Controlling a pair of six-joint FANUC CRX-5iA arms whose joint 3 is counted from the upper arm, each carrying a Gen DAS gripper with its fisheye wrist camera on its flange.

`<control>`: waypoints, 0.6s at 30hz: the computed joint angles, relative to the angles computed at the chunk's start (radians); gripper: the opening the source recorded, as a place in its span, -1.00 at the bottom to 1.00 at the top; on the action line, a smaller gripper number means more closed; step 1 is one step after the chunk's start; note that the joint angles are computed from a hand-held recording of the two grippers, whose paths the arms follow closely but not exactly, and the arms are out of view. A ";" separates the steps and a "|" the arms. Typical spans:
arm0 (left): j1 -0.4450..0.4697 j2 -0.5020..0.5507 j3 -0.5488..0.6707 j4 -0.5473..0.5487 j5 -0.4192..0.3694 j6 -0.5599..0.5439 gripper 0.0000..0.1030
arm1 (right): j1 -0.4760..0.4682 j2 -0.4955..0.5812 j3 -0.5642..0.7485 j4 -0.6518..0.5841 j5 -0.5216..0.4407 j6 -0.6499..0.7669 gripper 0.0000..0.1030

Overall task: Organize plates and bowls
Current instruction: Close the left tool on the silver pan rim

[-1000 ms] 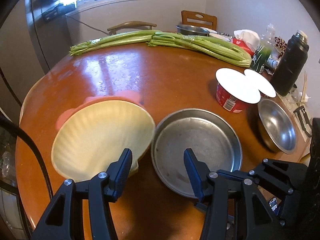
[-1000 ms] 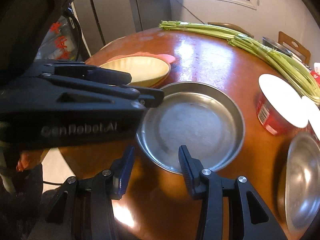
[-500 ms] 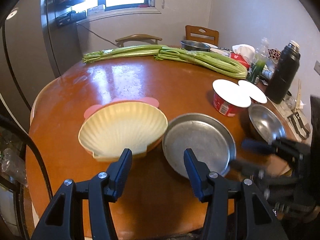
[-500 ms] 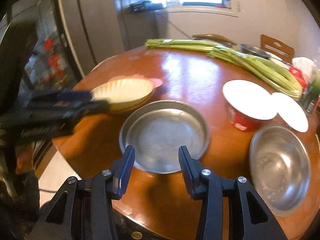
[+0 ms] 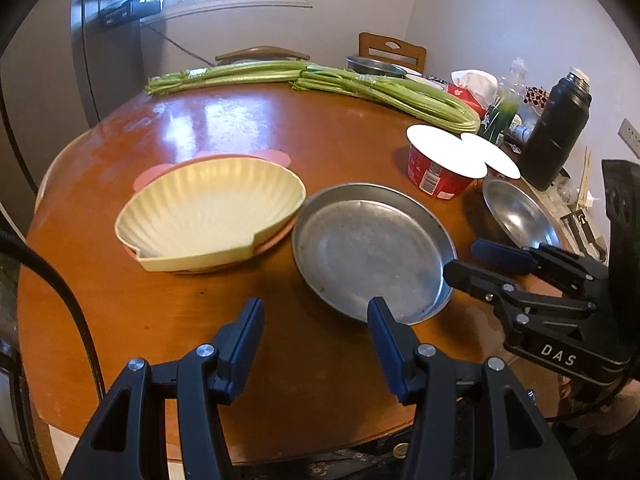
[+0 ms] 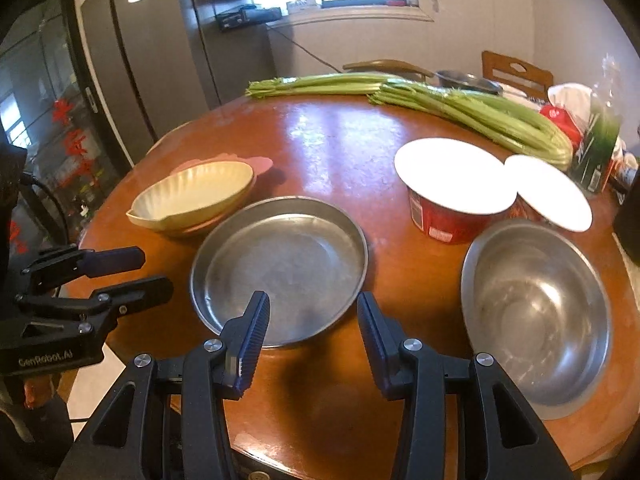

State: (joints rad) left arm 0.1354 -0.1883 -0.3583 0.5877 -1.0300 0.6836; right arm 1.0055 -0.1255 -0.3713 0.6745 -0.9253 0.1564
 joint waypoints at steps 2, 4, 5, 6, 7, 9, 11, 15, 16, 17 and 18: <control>-0.006 0.011 0.002 -0.004 0.004 0.022 0.04 | -0.003 0.009 0.003 0.003 -0.012 -0.012 -0.09; -0.013 0.020 0.007 -0.010 0.009 0.040 0.04 | -0.001 0.020 0.009 0.008 -0.028 -0.021 -0.09; -0.019 0.024 0.011 -0.021 0.014 0.057 0.04 | -0.002 0.027 0.013 0.007 -0.033 -0.023 -0.09; -0.025 0.029 0.016 -0.032 0.020 0.073 0.04 | -0.005 0.030 0.012 0.006 -0.025 -0.025 -0.09; -0.031 0.035 0.020 -0.038 0.024 0.086 0.04 | -0.008 0.033 0.012 0.007 -0.020 -0.029 -0.09; -0.040 0.047 0.029 -0.046 0.022 0.106 0.04 | -0.015 0.044 0.017 0.001 -0.020 -0.027 -0.09; -0.052 0.056 0.034 -0.054 0.027 0.122 0.04 | -0.027 0.052 0.021 -0.009 -0.011 -0.024 -0.09; -0.075 0.066 0.042 -0.072 0.050 0.145 0.04 | -0.047 0.067 0.026 -0.007 -0.005 -0.032 -0.09; -0.082 0.069 0.046 -0.080 0.055 0.155 0.04 | -0.052 0.074 0.033 -0.009 -0.009 -0.029 -0.10; -0.090 0.072 0.049 -0.087 0.060 0.160 0.04 | -0.057 0.075 0.034 -0.010 -0.001 -0.024 -0.09; -0.094 0.074 0.050 -0.088 0.062 0.161 0.04 | -0.062 0.079 0.036 -0.009 0.004 -0.020 -0.10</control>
State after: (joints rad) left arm 0.0410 -0.1139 -0.3084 0.4993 -0.9680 0.8443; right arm 0.9434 -0.0464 -0.3353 0.6656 -0.9212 0.1359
